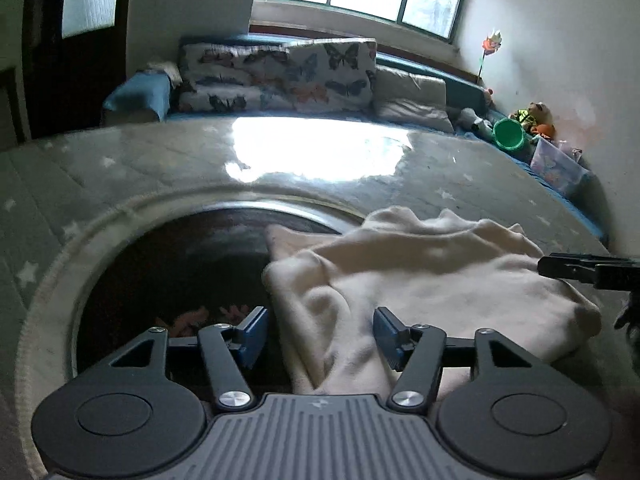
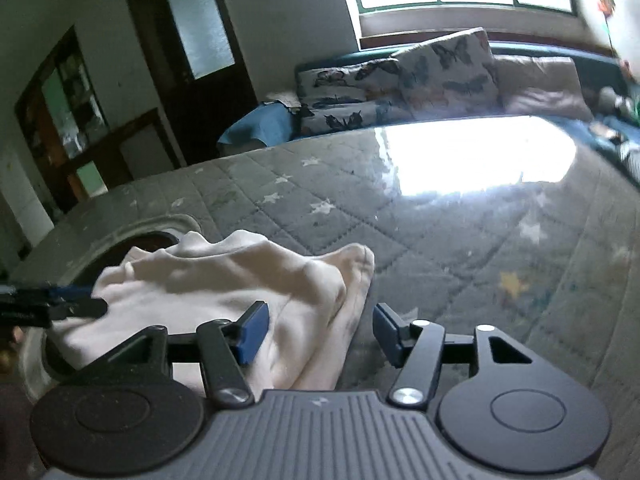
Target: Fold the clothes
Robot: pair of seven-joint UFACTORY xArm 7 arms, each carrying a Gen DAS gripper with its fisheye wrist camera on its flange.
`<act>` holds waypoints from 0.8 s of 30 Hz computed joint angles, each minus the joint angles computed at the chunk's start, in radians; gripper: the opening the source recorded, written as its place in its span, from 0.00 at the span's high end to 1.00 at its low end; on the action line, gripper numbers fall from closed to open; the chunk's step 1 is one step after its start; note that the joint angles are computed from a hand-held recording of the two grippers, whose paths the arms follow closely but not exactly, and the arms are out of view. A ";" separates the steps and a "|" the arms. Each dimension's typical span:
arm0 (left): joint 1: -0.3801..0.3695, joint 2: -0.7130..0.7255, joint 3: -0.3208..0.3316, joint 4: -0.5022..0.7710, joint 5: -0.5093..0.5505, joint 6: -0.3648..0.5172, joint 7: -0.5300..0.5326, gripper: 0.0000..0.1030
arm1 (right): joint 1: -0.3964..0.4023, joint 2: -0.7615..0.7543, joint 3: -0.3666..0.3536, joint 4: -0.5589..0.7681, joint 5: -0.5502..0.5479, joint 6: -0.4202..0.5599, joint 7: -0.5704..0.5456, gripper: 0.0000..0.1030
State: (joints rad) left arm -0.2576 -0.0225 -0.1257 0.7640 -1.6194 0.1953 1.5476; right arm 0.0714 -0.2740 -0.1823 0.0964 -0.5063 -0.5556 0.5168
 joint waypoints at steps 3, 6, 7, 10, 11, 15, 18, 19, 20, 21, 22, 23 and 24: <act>-0.001 0.000 -0.001 0.000 0.017 0.007 -0.022 0.41 | -0.008 0.022 0.033 -0.004 0.045 -0.031 -0.020 0.42; -0.004 0.000 -0.003 0.001 0.032 0.009 -0.043 0.49 | -0.003 0.026 0.036 -0.006 0.041 -0.043 0.000 0.46; -0.006 0.000 -0.004 0.001 0.037 0.009 -0.048 0.51 | -0.001 0.023 0.039 -0.006 0.037 -0.041 0.005 0.55; -0.011 -0.006 -0.006 -0.002 0.048 0.014 -0.075 0.65 | 0.003 0.025 0.046 -0.007 0.036 -0.045 0.015 0.70; -0.014 -0.010 -0.009 -0.003 0.041 0.006 -0.072 0.70 | 0.002 0.025 0.049 -0.010 0.039 -0.051 0.014 0.75; -0.045 -0.026 -0.032 -0.006 0.022 -0.072 -0.045 0.75 | -0.010 -0.022 0.062 -0.040 0.064 -0.071 -0.016 0.81; -0.063 -0.051 -0.039 -0.004 0.010 -0.073 -0.024 0.76 | -0.011 -0.107 0.034 -0.068 0.052 -0.050 -0.033 0.81; -0.071 -0.052 -0.043 0.005 0.005 -0.068 -0.018 0.76 | -0.012 -0.144 0.023 -0.076 0.051 -0.029 -0.044 0.81; -0.079 -0.052 -0.047 0.016 0.000 -0.062 -0.012 0.76 | -0.010 -0.177 0.010 -0.083 0.052 -0.009 -0.057 0.81; -0.086 -0.051 -0.051 0.027 -0.005 -0.057 -0.005 0.76 | -0.011 -0.215 -0.006 -0.090 0.054 0.017 -0.076 0.81; -0.094 -0.050 -0.055 0.039 -0.010 -0.051 0.001 0.76 | -0.015 -0.259 -0.023 -0.098 0.055 0.050 -0.097 0.81; -0.101 -0.049 -0.059 0.052 -0.015 -0.046 0.008 0.76 | -0.028 -0.305 -0.031 -0.106 0.061 0.084 -0.121 0.81; -0.112 -0.034 -0.068 0.072 -0.024 -0.049 0.016 0.76 | -0.044 -0.350 -0.038 -0.113 0.067 0.117 -0.145 0.81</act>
